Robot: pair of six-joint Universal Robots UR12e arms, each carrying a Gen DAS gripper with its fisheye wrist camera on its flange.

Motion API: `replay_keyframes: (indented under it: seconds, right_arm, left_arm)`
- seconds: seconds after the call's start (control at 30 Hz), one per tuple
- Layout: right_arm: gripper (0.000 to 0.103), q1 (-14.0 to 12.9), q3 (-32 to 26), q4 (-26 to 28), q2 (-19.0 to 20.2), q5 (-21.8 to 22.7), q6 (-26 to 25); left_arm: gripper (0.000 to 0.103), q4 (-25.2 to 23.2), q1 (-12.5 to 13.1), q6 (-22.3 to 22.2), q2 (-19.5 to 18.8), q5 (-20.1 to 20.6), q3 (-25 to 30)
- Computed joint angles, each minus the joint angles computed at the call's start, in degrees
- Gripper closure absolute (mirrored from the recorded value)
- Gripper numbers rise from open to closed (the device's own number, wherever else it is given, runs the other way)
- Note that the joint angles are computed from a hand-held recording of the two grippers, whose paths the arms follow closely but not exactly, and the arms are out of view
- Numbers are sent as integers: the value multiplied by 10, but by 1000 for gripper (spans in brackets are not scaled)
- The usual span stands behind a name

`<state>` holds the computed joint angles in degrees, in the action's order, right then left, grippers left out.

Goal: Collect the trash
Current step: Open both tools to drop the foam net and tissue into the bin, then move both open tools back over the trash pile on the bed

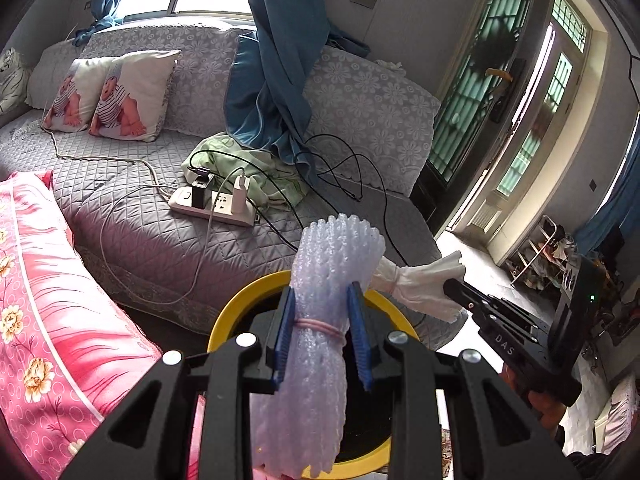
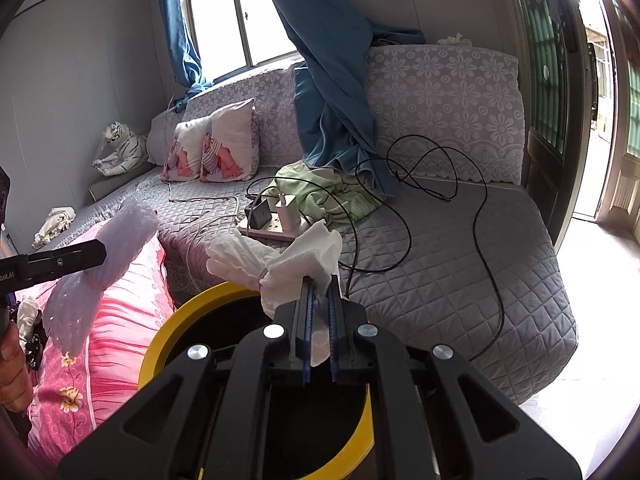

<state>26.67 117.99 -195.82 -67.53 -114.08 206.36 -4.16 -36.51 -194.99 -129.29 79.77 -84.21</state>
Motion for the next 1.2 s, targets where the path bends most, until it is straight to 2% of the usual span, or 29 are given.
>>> replay_keyframes:
  seconds: [0.27, 0.3, 0.33, 0.37, 0.4, 0.43, 0.47, 0.5, 0.53, 0.67, 0.77, 0.83, 0.9, 1.0, 1.07, 1.13, 1.2]
  right_arm:
    - [96, -8, -2, 9, 4, 27, 0]
    - [96, -9, -2, 8, 5, 30, 0]
    - [96, -10, -2, 10, 5, 31, 1]
    - [96, -11, -2, 14, 5, 30, 4]
    - [94, -11, -2, 17, 5, 29, 7]
    - [87, -12, -2, 20, 5, 28, 10]
    - [81, -13, -2, 21, 4, 26, 16]
    - [66, -14, 0, 18, 4, 26, 21]
    - [61, -16, 2, 12, 4, 27, 26]
    - [61, -13, 4, 8, 2, 9, 27]
    - [61, -13, 4, -1, 2, 13, 24]
    - [61, -9, 2, -7, 3, 11, 20]
    - [61, -5, -1, -16, 5, 7, 12]
    - [61, 4, -11, -30, 12, 3, -9]
    - [61, 12, -21, -39, 18, 4, -30]
    - [56, 20, -31, -52, 24, 15, -50]
    - [49, 27, -43, -60, 30, 31, -67]
  left_arm:
    - [75, -6, -4, -11, -9, -11, 11]
    - [72, -5, -4, -14, -9, -7, 12]
    - [61, -4, -5, -16, -9, -1, 12]
    - [40, -3, -6, -21, -9, 7, 12]
    - [31, 3, -7, -29, -9, 17, 9]
    - [25, 11, -7, -36, -8, 24, 7]
    - [25, 13, -6, -40, -8, 26, 5]
    - [25, 12, -5, -43, -7, 24, 4]
    - [25, 13, -3, -49, -6, 25, 1]
    - [23, 23, 2, -69, -1, 38, -10]
    - [15, 44, 4, -83, 7, 66, -26]
    - [14, 53, 6, -87, 14, 83, -36]
    - [9, 54, 3, -93, 22, 124, -44]
    - [8, 50, -1, -102, 38, 184, -62]
    - [8, 59, -4, -115, 49, 241, -78]
    - [8, 52, -3, -126, 66, 281, -96]
    - [8, 43, 2, -130, 85, 301, -117]
